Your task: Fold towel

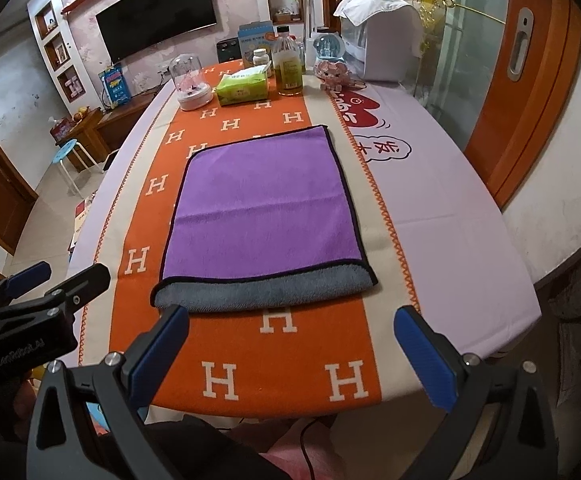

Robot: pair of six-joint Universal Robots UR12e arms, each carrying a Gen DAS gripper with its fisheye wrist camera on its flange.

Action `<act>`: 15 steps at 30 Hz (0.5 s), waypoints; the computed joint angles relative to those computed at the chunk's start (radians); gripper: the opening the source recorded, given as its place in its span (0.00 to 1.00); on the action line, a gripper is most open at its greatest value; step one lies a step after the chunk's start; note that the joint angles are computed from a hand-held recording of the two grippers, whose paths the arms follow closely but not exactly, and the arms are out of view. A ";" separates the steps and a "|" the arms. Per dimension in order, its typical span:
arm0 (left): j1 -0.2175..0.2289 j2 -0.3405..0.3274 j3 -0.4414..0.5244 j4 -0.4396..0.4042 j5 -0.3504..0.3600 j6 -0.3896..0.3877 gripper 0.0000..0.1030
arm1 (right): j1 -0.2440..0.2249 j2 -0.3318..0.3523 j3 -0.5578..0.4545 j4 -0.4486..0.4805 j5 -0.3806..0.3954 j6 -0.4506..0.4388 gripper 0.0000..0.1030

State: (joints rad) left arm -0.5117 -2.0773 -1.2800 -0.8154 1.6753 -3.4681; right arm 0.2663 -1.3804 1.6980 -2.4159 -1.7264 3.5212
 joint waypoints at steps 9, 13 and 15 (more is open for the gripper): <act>0.009 -0.020 0.012 -0.065 -0.039 0.070 0.99 | 0.009 0.000 0.035 -0.055 -0.029 -0.007 0.98; 0.009 -0.036 0.027 -0.083 -0.045 0.109 0.99 | -0.002 -0.003 0.065 -0.116 -0.012 -0.039 0.97; 0.007 -0.044 0.036 -0.091 -0.039 0.123 0.99 | -0.013 -0.004 0.079 -0.142 0.002 -0.050 0.96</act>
